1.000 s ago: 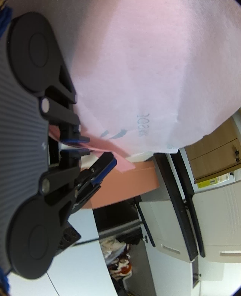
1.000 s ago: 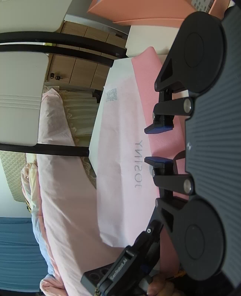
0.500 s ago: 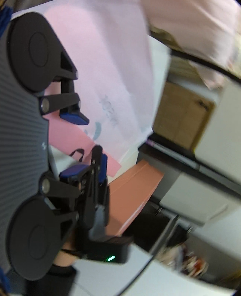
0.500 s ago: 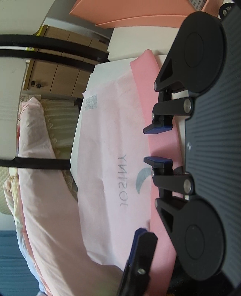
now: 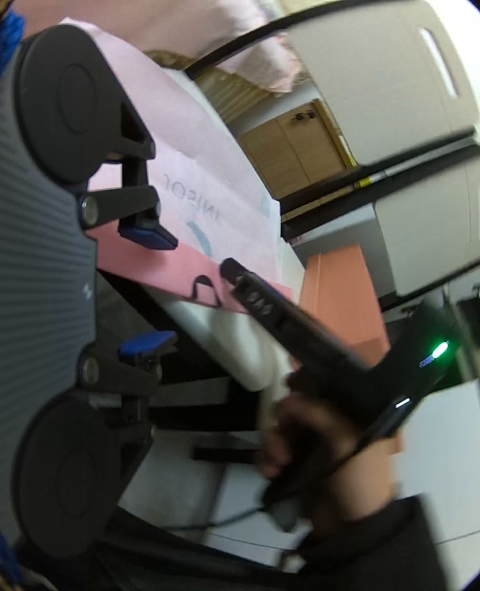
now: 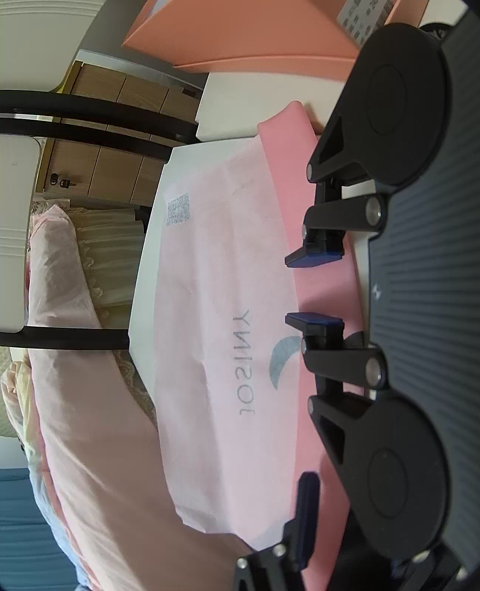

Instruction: Fold shopping bag

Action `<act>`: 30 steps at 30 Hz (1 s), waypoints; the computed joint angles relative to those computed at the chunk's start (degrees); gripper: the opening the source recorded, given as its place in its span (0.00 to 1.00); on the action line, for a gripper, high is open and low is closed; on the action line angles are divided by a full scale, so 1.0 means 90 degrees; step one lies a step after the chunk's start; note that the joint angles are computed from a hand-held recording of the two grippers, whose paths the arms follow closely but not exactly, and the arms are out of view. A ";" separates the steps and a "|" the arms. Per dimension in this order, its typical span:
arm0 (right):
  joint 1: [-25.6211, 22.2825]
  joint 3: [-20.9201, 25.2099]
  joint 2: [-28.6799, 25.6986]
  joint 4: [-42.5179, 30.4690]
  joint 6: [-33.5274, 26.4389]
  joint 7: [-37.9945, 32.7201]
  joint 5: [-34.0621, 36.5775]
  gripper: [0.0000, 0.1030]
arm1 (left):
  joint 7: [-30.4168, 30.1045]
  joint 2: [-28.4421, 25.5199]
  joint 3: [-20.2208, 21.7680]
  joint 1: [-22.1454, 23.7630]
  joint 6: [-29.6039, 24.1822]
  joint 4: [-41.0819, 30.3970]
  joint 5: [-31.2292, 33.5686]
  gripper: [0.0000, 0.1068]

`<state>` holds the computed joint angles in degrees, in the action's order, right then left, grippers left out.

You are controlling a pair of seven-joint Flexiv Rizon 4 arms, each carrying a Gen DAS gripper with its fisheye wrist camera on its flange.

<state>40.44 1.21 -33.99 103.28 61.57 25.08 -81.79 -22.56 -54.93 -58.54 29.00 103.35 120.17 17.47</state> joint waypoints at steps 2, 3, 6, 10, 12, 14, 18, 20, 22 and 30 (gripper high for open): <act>0.0030 0.0048 0.0041 0.0040 -0.0135 -0.0229 0.0141 0.29 | 0.0065 0.0109 0.0275 -0.0182 0.0280 0.0011 0.0136 0.48; 0.0076 0.0075 0.0054 0.0043 -0.0279 -0.0431 0.0254 0.29 | 0.0079 0.0144 0.0401 -0.0278 0.0409 -0.0002 0.0209 0.48; 0.0145 0.0124 0.0098 0.0081 -0.0463 -0.0626 0.0486 0.29 | 0.0095 0.0252 0.0861 -0.0622 0.0791 -0.0071 0.0462 0.48; 0.0147 0.0165 0.0171 0.0166 -0.0428 -0.0598 0.0724 0.28 | -0.0003 0.0387 0.1512 -0.1143 0.1251 -0.0233 0.0782 0.47; 0.0167 0.0178 0.0194 0.0186 -0.0451 -0.0683 0.0824 0.28 | -0.0113 0.0427 0.1749 -0.1323 0.1383 -0.0316 0.0913 0.47; 0.0178 0.0184 0.0206 0.0191 -0.0458 -0.0759 0.0919 0.28 | -0.0277 0.0452 0.1844 -0.1396 0.1396 -0.0380 0.1004 0.43; 0.0200 0.0177 0.0240 0.0224 -0.0436 -0.0786 0.1031 0.28 | -0.0657 0.0492 0.1878 -0.1443 0.1335 -0.0499 0.1042 0.30; 0.0212 0.0177 0.0247 0.0224 -0.0439 -0.0822 0.1084 0.29 | -0.0790 0.0480 0.1711 -0.1298 0.1150 -0.0510 0.1079 0.28; 0.0223 0.0170 0.0258 0.0233 -0.0417 -0.0833 0.1094 0.29 | -0.0851 0.0440 0.1502 -0.1133 0.0956 -0.0509 0.1050 0.26; 0.0194 0.0091 0.0325 0.0330 -0.0256 -0.0507 0.0734 0.29 | -0.1143 0.0333 0.0634 -0.0557 0.0163 -0.0411 0.0243 0.22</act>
